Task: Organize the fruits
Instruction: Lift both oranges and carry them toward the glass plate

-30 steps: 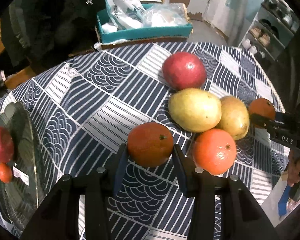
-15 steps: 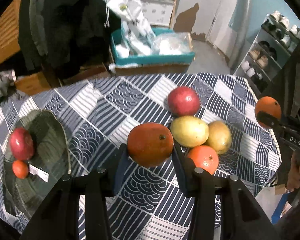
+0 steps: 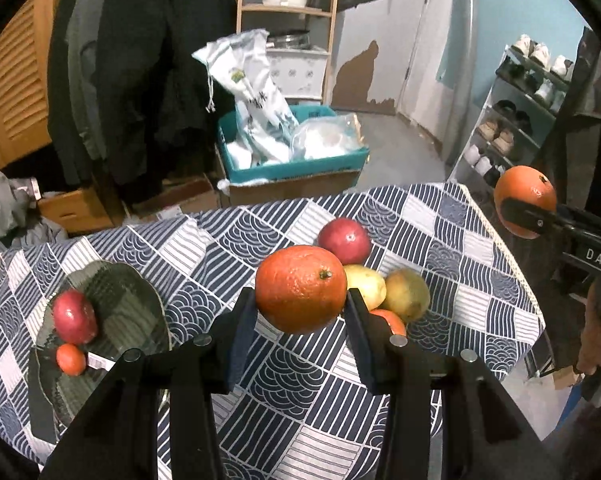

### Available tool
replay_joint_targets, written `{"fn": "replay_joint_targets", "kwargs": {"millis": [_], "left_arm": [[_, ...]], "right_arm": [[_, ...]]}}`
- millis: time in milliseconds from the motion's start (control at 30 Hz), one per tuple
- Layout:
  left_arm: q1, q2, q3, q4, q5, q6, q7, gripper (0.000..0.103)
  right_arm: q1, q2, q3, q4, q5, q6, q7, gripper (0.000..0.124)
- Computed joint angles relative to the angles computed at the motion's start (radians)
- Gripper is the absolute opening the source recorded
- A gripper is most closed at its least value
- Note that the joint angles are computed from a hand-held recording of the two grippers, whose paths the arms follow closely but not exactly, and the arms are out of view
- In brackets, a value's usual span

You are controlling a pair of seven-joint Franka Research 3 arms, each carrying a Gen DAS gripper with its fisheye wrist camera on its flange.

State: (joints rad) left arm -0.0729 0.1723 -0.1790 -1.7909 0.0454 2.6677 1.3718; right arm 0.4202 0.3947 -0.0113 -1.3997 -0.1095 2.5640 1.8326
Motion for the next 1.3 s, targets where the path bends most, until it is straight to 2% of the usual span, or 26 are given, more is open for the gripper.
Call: {"fn": "replay_joint_targets", "kwargs": {"millis": [400,733,1033,1300], "left_arm": [[0.019,-0.092,0.005,-0.062,-0.103,0.04,0.06,0.045],[0.018,-0.147,0.03,-0.109,-0.087,0.092,0.04,0.045],[0.032,-0.185,0.054,-0.154,-0.106,0.12,0.044,0.045],[0.057,-0.211,0.082,-0.197,-0.114,0.125,0.027,0.045]], "right_arm": [[0.02,-0.043,0.011,0.002,-0.012,0.05,0.003,0.065],[0.047,-0.039,0.018,0.031,-0.03,0.079,0.009,0.065],[0.08,0.038,0.033,0.159,-0.006,0.039,-0.034,0.065],[0.115,0.16,0.048,0.344,0.045,-0.056,-0.089,0.065]]}}
